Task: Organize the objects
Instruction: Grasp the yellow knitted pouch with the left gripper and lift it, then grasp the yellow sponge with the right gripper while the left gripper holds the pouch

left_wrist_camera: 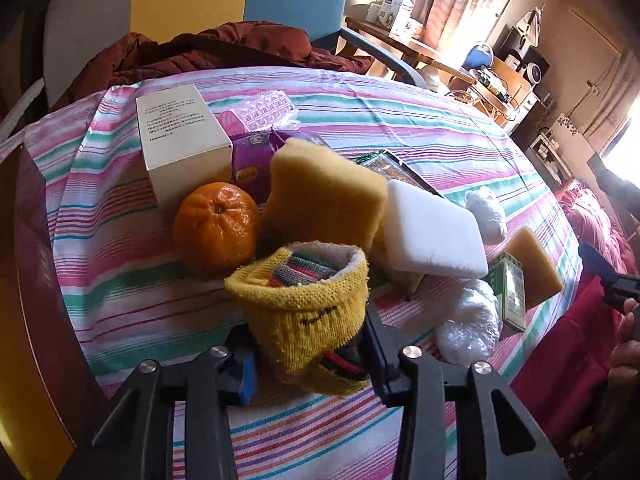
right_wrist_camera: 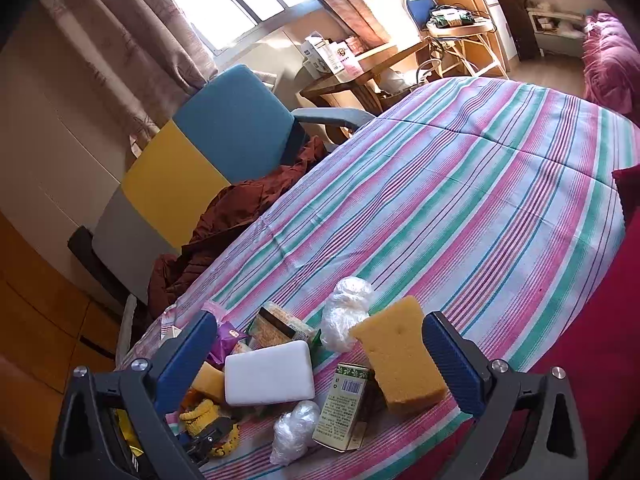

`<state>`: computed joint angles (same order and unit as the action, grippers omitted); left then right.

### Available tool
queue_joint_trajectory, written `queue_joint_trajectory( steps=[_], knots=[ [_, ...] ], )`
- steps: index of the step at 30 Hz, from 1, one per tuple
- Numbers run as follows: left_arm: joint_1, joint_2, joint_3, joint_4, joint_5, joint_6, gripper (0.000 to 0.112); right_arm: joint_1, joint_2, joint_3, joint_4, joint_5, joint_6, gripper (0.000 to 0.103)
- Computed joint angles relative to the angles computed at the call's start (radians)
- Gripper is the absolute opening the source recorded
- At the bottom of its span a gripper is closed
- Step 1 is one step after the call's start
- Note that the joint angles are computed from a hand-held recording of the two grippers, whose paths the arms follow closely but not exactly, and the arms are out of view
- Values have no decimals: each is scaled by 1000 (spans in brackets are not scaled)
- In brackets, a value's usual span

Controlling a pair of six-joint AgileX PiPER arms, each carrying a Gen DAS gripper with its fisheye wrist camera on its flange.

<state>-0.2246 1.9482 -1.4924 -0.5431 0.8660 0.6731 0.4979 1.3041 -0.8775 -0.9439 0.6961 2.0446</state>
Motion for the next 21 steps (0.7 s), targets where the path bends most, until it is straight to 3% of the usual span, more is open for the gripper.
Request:
queue_joint_trajectory(
  steps=[6,12,21],
  knots=[
    [41,-99,116,-37,17,117,38,-10,12,-17,57,27,-46,103],
    [101,-168,180,-90,57,213,38,-93,117,-176,347,139,-423,103],
    [171,-227,225,-137,129,271,38,-225,249,-343,579,314,-854,103]
  ],
)
